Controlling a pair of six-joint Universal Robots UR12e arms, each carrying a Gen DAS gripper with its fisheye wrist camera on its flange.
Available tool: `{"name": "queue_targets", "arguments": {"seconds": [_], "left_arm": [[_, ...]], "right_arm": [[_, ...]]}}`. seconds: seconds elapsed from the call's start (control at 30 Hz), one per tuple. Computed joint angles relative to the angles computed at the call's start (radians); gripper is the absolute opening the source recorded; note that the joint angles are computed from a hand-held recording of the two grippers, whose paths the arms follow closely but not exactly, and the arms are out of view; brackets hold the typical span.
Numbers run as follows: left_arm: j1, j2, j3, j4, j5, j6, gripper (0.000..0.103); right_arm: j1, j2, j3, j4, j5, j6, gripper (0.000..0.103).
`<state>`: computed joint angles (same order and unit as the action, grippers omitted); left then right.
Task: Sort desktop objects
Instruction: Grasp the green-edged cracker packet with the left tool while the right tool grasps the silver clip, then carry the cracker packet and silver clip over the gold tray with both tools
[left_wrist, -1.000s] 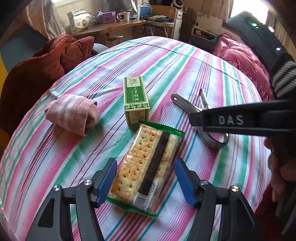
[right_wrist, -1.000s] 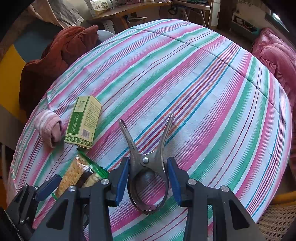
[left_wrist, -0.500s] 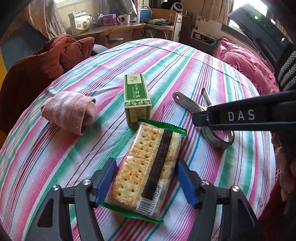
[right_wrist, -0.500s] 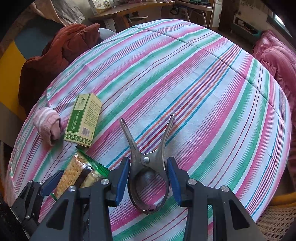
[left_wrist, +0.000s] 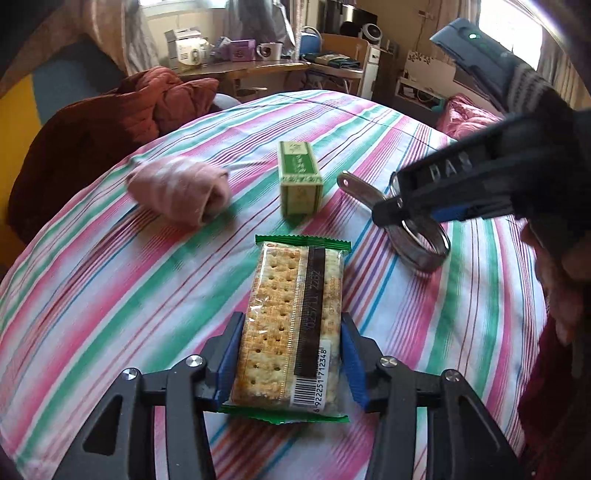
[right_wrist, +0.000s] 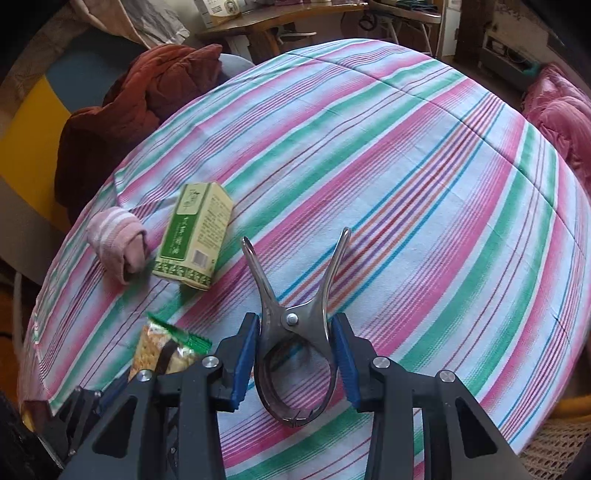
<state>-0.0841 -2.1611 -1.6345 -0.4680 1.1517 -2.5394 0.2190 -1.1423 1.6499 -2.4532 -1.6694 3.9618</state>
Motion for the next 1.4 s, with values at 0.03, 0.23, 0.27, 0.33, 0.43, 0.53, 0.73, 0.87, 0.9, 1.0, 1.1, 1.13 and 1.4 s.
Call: {"name": "queue_targets", "arguments": {"seconds": [0.03,0.23,0.27,0.33,0.43,0.53,0.73,0.87,0.9,1.0,1.1,1.13,1.4], "left_arm": [[0.007,0.008,-0.016,0.011,-0.003,-0.009,0.049],[0.04,0.054,-0.094,0.054,0.003,-0.024,0.049],[0.046,0.06,-0.105,0.058,0.003,-0.03,0.049],[0.062,0.078,-0.133,0.068,0.002,-0.048,0.049],[0.076,0.103,-0.179,0.106,0.019,-0.05,0.049],[0.08,0.116,-0.205,0.136,0.032,-0.062,0.05],[0.049,0.093,-0.142,0.063,0.095,-0.091,0.052],[0.054,0.081,-0.133,0.073,0.057,-0.109,0.049],[0.058,0.079,-0.136,0.082,0.043,-0.105,0.049],[0.075,0.083,-0.159,0.118,0.001,-0.112,0.048],[0.087,0.093,-0.179,0.134,-0.015,-0.138,0.047],[0.091,0.097,-0.186,0.14,-0.02,-0.149,0.047],[0.126,0.14,-0.238,0.139,-0.083,-0.196,0.047]], "right_arm": [[0.0,-0.001,0.001,-0.004,0.007,-0.009,0.041],[-0.012,0.015,-0.02,-0.009,0.039,-0.061,0.041],[0.003,-0.004,0.021,-0.033,0.038,-0.051,0.041],[-0.008,0.006,0.019,-0.049,0.056,-0.066,0.041],[0.021,0.047,-0.022,-0.042,0.062,-0.077,0.041],[0.038,0.065,-0.052,0.009,0.024,-0.121,0.041],[0.046,0.098,-0.088,0.029,0.009,-0.144,0.042],[0.047,0.105,-0.096,0.031,0.005,-0.156,0.041],[0.045,0.117,-0.107,0.025,0.01,-0.15,0.041],[0.038,0.111,-0.092,-0.004,0.028,-0.129,0.041],[0.036,0.101,-0.078,-0.012,0.03,-0.126,0.041],[0.036,0.102,-0.078,-0.018,0.034,-0.124,0.041],[0.036,0.074,-0.032,-0.126,0.041,-0.097,0.038]]}}
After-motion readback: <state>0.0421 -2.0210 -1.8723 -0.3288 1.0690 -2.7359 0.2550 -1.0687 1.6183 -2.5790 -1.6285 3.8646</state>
